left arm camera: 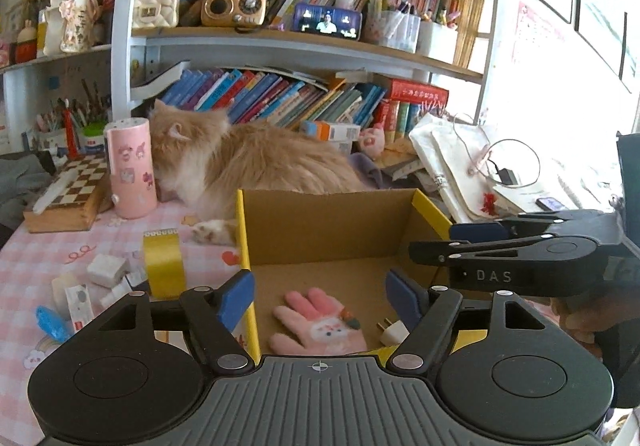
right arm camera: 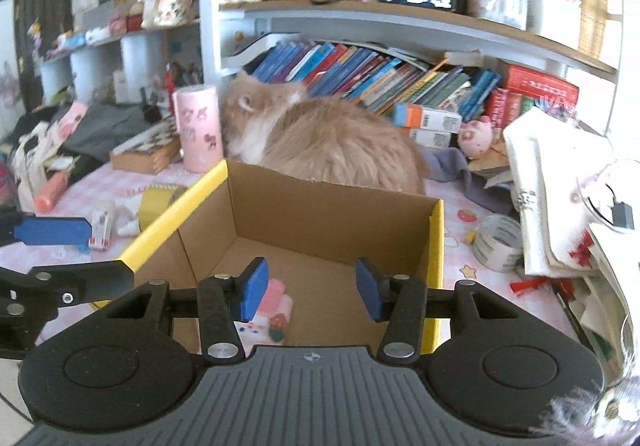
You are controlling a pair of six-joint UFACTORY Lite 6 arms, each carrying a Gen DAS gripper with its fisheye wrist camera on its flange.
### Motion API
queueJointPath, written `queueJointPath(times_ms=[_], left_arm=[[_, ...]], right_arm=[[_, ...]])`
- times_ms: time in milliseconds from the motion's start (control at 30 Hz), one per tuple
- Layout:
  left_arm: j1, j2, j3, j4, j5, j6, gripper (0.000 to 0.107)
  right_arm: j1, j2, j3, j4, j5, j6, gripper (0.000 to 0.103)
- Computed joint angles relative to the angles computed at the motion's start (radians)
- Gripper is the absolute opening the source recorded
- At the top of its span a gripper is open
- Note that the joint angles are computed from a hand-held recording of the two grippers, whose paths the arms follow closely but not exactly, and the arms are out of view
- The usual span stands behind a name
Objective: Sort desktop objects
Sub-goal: 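Raise both open tools up and away from the yellow box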
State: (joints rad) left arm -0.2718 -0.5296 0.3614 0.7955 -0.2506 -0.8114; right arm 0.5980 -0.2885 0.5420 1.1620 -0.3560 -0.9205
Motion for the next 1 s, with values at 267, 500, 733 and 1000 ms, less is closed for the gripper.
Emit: queueJointPath(times_ms=[267, 500, 733, 1000], left_arm=[[0.208, -0.091, -0.042, 0.5, -0.146, -0.361, 0.076], [0.442, -0.124, -0.064, 0.727, -0.377, -0.443, 0.079], [0.675, -0.089, -0.053, 0.888, -0.601, -0.419, 0.08], [0.953, -0.012, -0.045, 1.06, -0.791, -0.333, 0.081]], right_arm=[[0.233, -0.035, -0.04, 0.292, -0.281, -0.038, 0.047], [0.442, 0.021, -0.021, 0.459, -0.512, 0.032, 0.047], [0.621, 0.134, 0.052, 0.62, -0.682, 0.105, 0.047], [0.778, 0.299, 0.202, 0.811, -0.781, 0.152, 0.047]])
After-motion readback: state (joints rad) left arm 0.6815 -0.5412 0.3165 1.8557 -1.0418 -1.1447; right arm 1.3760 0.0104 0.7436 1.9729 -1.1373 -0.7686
